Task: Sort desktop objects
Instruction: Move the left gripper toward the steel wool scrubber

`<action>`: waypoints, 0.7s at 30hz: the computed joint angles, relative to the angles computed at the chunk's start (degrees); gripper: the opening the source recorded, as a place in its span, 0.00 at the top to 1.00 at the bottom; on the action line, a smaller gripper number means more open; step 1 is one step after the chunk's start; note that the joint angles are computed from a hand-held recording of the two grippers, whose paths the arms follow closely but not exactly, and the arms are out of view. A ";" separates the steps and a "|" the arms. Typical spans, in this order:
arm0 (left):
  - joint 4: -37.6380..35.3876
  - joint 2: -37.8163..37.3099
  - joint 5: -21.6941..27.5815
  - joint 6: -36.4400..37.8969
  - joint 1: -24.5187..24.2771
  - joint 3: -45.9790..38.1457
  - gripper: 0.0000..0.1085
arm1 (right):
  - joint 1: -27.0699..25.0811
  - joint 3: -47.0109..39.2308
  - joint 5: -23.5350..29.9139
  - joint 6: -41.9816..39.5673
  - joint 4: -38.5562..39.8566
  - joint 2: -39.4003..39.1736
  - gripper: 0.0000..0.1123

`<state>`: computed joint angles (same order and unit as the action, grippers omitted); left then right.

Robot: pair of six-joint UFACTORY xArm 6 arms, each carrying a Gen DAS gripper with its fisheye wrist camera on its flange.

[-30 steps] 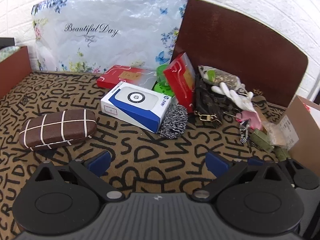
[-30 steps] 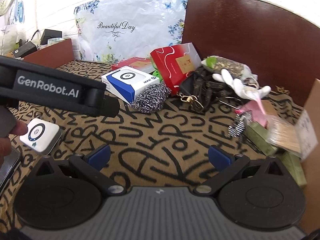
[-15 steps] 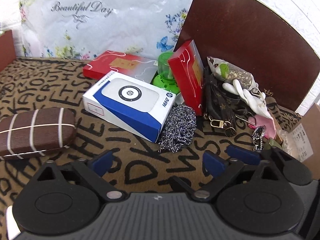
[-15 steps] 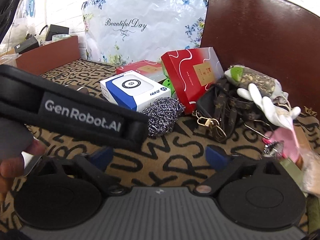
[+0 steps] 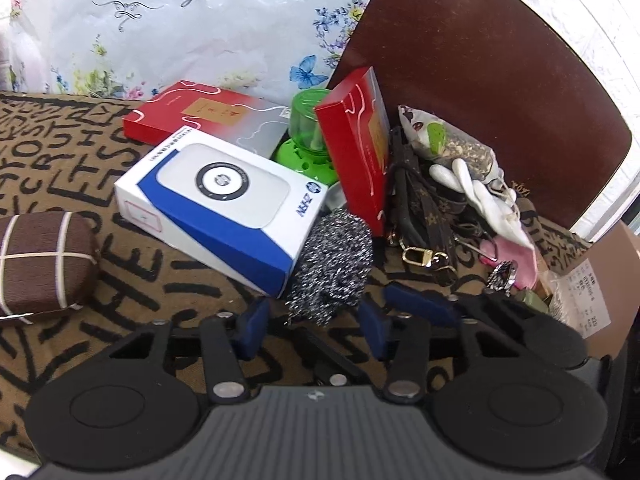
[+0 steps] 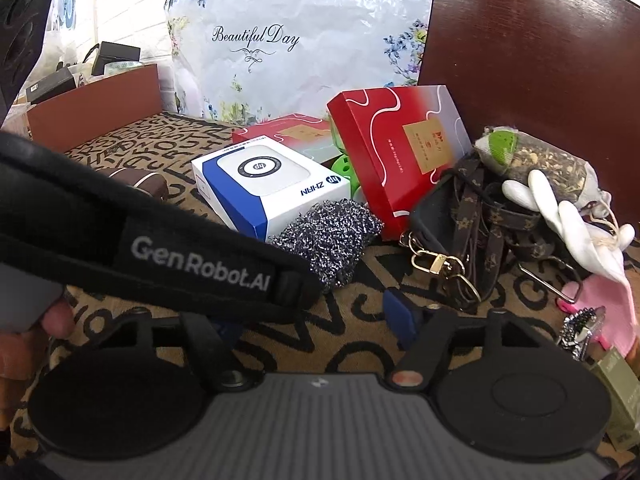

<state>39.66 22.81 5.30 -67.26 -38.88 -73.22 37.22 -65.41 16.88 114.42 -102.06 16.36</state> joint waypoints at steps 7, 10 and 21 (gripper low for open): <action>-3.90 1.21 0.33 3.03 -0.26 -1.24 0.75 | -0.25 -1.29 -1.17 0.50 -2.52 0.80 0.64; -8.48 0.97 -2.34 5.67 -0.08 0.37 0.77 | 0.49 -1.18 -0.05 -2.20 -1.38 0.66 0.75; -4.78 -3.11 -1.39 2.58 -2.05 4.07 0.77 | 2.55 4.16 1.67 -5.55 1.91 -4.40 0.79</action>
<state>34.88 19.70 3.91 -64.67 -40.94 -69.15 39.78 -61.25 18.55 108.87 -100.15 11.96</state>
